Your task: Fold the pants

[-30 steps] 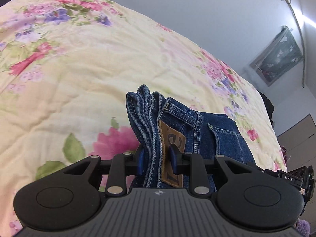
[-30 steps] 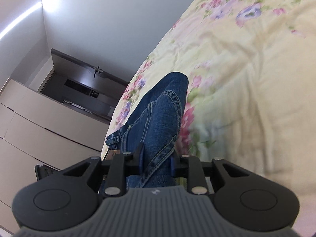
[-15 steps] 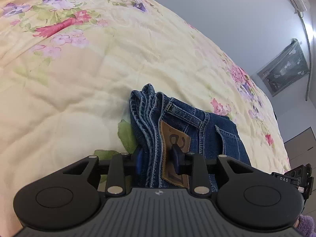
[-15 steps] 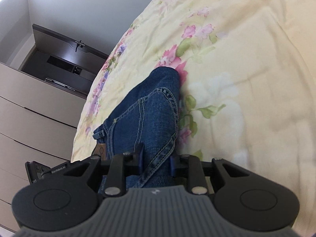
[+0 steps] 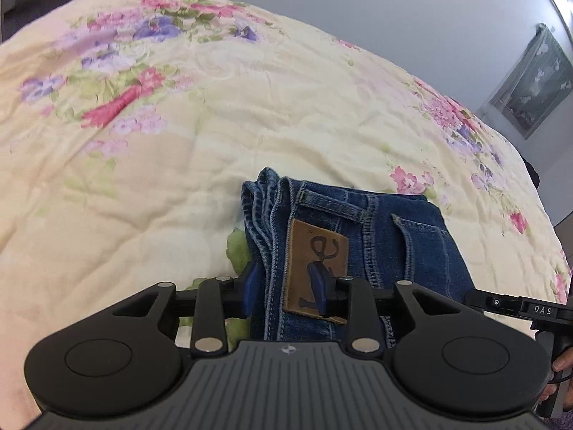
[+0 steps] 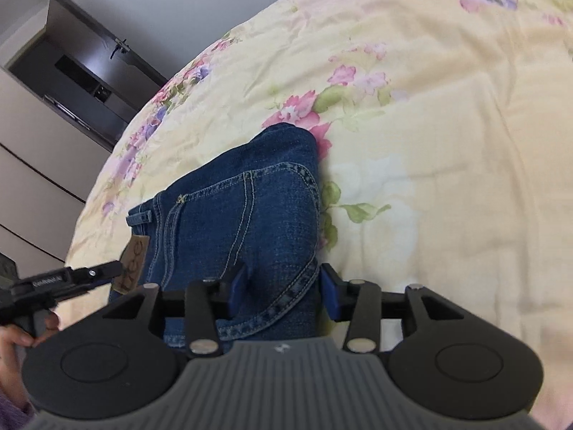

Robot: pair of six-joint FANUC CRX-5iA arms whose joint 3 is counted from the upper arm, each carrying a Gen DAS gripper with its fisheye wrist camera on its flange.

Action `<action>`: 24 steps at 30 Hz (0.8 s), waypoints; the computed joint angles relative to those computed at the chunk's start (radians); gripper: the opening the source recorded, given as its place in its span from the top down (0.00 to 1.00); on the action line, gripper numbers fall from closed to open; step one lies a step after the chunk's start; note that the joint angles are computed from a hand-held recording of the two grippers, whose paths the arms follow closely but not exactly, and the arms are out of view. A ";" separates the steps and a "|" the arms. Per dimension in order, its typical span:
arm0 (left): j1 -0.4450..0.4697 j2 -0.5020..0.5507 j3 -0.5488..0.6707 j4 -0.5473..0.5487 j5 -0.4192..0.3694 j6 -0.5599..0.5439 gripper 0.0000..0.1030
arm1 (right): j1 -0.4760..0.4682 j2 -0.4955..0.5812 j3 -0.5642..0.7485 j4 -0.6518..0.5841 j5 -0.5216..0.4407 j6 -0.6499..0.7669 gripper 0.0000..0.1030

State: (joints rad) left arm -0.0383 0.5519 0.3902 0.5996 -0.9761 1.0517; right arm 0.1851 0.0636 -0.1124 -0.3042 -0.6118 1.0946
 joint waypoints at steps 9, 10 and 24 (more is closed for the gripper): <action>-0.001 -0.256 -0.140 0.009 0.103 -0.112 0.66 | 0.136 -0.235 -0.167 0.286 0.075 -0.194 0.54; -0.002 -0.287 -0.153 -0.003 0.111 -0.125 0.66 | 0.163 -0.273 -0.195 0.339 0.085 -0.232 0.53; 0.000 -0.743 -0.471 -0.286 0.192 -0.108 0.33 | 0.602 -0.692 -0.585 1.272 -0.071 -0.980 0.35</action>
